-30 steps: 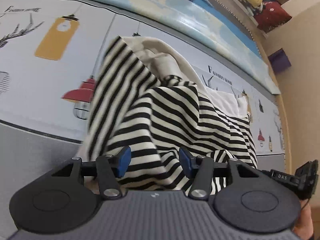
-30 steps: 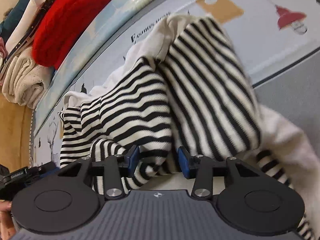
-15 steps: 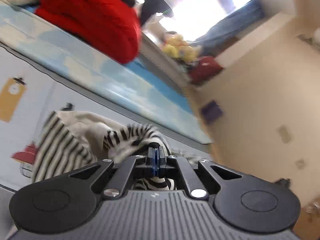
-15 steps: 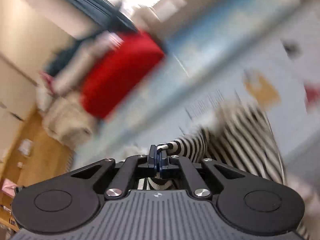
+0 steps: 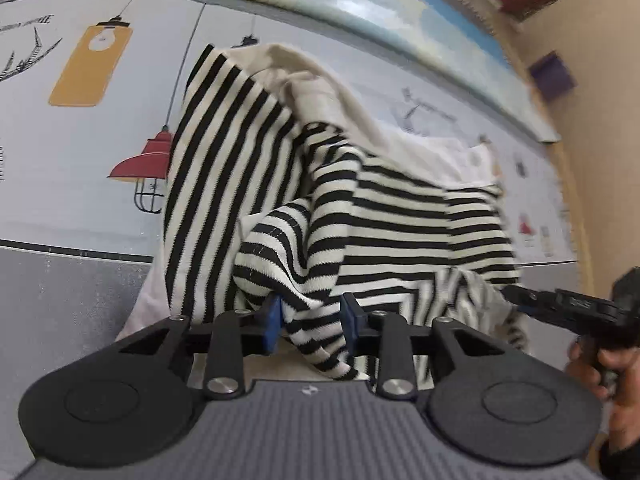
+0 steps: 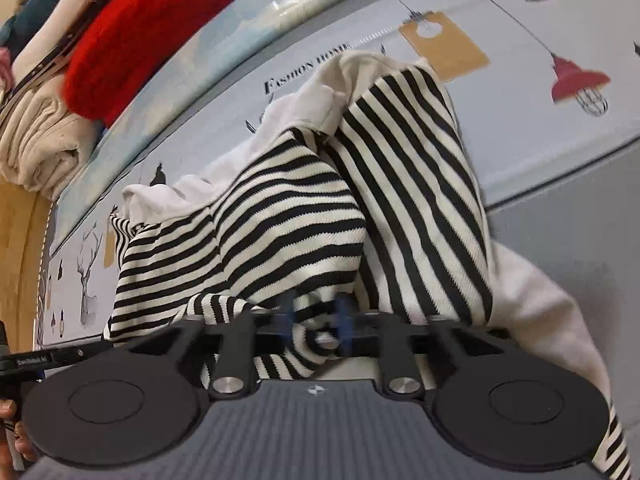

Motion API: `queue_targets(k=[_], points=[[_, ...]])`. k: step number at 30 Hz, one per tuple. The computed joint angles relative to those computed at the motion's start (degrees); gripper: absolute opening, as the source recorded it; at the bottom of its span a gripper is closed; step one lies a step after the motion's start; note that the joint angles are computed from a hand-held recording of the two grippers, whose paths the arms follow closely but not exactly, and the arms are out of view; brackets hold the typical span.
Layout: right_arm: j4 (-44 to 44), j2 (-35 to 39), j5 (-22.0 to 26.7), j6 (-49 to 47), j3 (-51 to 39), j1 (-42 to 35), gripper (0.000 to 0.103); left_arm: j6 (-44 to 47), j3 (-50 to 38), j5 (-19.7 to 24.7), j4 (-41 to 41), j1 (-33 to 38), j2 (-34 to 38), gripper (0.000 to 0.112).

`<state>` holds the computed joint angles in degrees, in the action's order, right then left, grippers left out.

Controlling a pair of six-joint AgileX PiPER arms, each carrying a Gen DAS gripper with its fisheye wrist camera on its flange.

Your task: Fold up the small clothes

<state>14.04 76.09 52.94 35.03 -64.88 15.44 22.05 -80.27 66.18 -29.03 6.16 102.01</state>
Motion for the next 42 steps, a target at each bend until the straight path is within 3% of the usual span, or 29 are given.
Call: queue_targets(k=[3,5,6,7,8,11,13,14,15,17,18,20,22,24,26,28,32,34,38,41,42], points=[[3.0,1.6,0.3,0.0,1.2,-0.2,0.043,-4.2,-1.1,-1.9,4.7,-3.9,1.7,0.032],[3.1,1.8,-0.6,2.6,2.1,0.6,0.041,-4.6,-0.6,-3.1,4.2,-4.3,1.3,0.016],[2.6,1.8,-0.7,4.0,2.0,0.7,0.036,-3.7,-0.5,-3.7,2.2,-3.7,0.8,0.008],[2.1,1.6,-1.3,4.9,2.1,0.5,0.013,-2.1,-0.4,-4.8,-0.8,-2.9,0.7,0.007],[1.6,0.3,-2.7,6.2,2.4,0.2,0.002,1.0,0.5,-5.9,-6.0,-1.1,-0.6,0.007],[3.0,-5.5,-11.3,4.1,3.7,-1.1,0.001,11.5,4.0,-7.8,-20.8,4.2,-4.6,0.007],[3.2,-9.6,-17.8,-0.7,4.8,-0.3,0.001,15.3,4.7,-8.2,-20.8,4.4,-6.1,0.007],[1.7,-11.0,-18.6,-3.1,4.7,0.3,0.001,14.9,4.7,-8.2,-17.4,3.4,-5.3,0.007],[0.0,-11.2,-17.2,-4.2,4.2,0.4,0.001,12.3,3.4,-6.5,-11.7,2.1,-3.7,0.008],[-1.3,-8.6,-8.3,-7.4,2.1,-0.8,0.002,6.5,2.0,-1.9,-0.2,-0.3,1.5,0.011],[-2.2,-6.5,-2.6,-7.5,1.0,-1.2,0.002,3.8,2.2,-2.4,4.2,-1.6,2.1,0.023],[-8.6,-3.5,4.7,-2.3,0.6,0.7,0.005,2.1,2.7,-4.3,6.2,-2.5,-0.1,0.025],[-11.3,-4.6,3.9,1.4,0.9,1.9,0.006,5.9,3.4,-5.8,1.6,-1.1,-3.1,0.029],[-13.8,-7.1,-0.1,3.9,0.5,3.6,0.01,7.4,4.4,-8.1,-1.4,-0.7,-5.7,0.034],[-16.1,-7.9,-2.6,6.9,-1.0,6.3,0.048,7.4,4.1,-8.3,-3.1,-1.1,-6.3,0.034],[-12.9,-7.0,-4.3,5.3,-1.9,6.8,0.058,5.8,3.9,-9.3,-1.7,-3.2,-5.9,0.034],[-7.0,-0.7,-7.9,-0.3,-3.1,10.4,0.056,5.2,4.4,-9.7,-0.7,-4.4,-6.1,0.034],[-6.2,2.7,-5.9,-2.3,-4.5,12.0,0.057,5.6,4.9,-9.1,-1.3,-3.9,-6.7,0.034],[9.8,4.8,3.6,-22.9,-4.3,11.0,0.052,7.3,4.5,-8.6,-1.6,-3.7,-5.3,0.034],[4.4,4.4,6.6,-25.5,-4.4,15.4,0.052,7.1,4.3,-7.6,-0.4,-4.4,-4.9,0.035],[3.9,4.1,6.7,-24.9,-4.3,15.5,0.052,6.9,4.4,-7.4,0.3,-5.0,-4.8,0.041]])
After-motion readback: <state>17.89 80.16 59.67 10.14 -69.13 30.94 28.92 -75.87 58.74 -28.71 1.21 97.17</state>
